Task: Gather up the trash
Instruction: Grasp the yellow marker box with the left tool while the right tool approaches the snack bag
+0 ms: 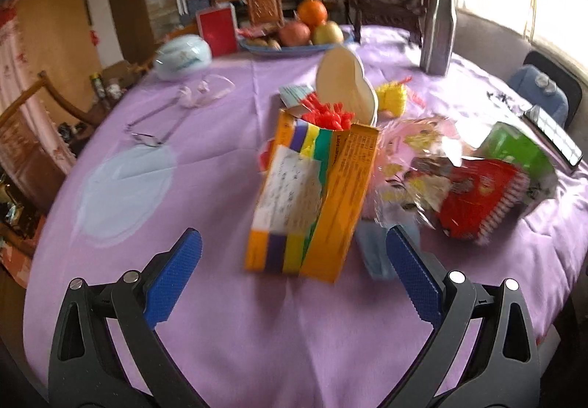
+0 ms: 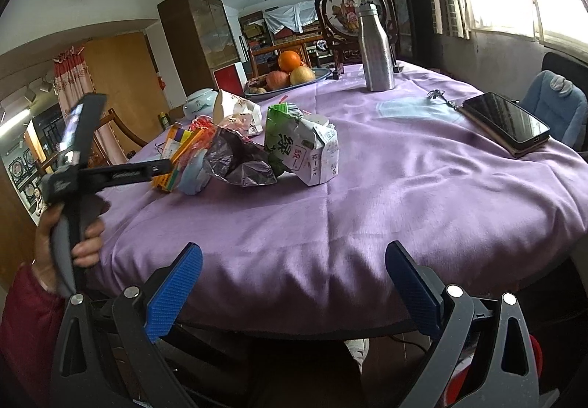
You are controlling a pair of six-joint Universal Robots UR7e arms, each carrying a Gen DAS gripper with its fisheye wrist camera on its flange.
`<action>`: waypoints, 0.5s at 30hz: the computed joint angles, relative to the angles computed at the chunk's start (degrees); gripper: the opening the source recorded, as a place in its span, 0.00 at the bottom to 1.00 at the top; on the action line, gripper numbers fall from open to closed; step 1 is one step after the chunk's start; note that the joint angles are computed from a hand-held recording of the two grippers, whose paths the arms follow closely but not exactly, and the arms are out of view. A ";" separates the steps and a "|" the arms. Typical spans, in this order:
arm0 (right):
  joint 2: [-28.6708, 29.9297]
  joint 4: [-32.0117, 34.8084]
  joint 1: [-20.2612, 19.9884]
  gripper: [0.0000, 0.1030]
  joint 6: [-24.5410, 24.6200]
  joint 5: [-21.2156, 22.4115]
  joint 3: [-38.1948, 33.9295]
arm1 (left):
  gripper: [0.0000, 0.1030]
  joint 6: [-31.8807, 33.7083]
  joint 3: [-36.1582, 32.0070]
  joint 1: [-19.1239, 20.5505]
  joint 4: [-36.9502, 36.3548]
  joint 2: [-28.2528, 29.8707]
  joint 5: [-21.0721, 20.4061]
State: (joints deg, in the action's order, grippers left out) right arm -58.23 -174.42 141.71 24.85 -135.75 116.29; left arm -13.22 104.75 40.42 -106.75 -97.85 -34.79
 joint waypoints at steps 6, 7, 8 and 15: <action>0.74 0.50 -1.95 0.95 -3.18 3.31 -2.64 | 0.94 6.52 -4.06 3.72 -2.91 4.57 -2.95; 1.14 0.99 -2.07 0.95 -3.82 3.22 -3.61 | 0.92 7.98 -4.07 4.19 -4.85 4.71 -3.70; 1.48 1.01 -2.13 0.95 -4.47 3.21 -4.22 | 0.89 8.79 -4.33 4.73 -6.07 4.70 -5.14; 3.50 2.75 -2.64 0.95 -7.35 3.51 -8.56 | 0.57 13.52 -4.88 6.92 -15.07 4.69 -11.67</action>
State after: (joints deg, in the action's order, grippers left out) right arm -54.73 -171.68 139.07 17.50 -132.24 107.73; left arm 0.30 99.87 47.34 -121.82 -93.16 -46.46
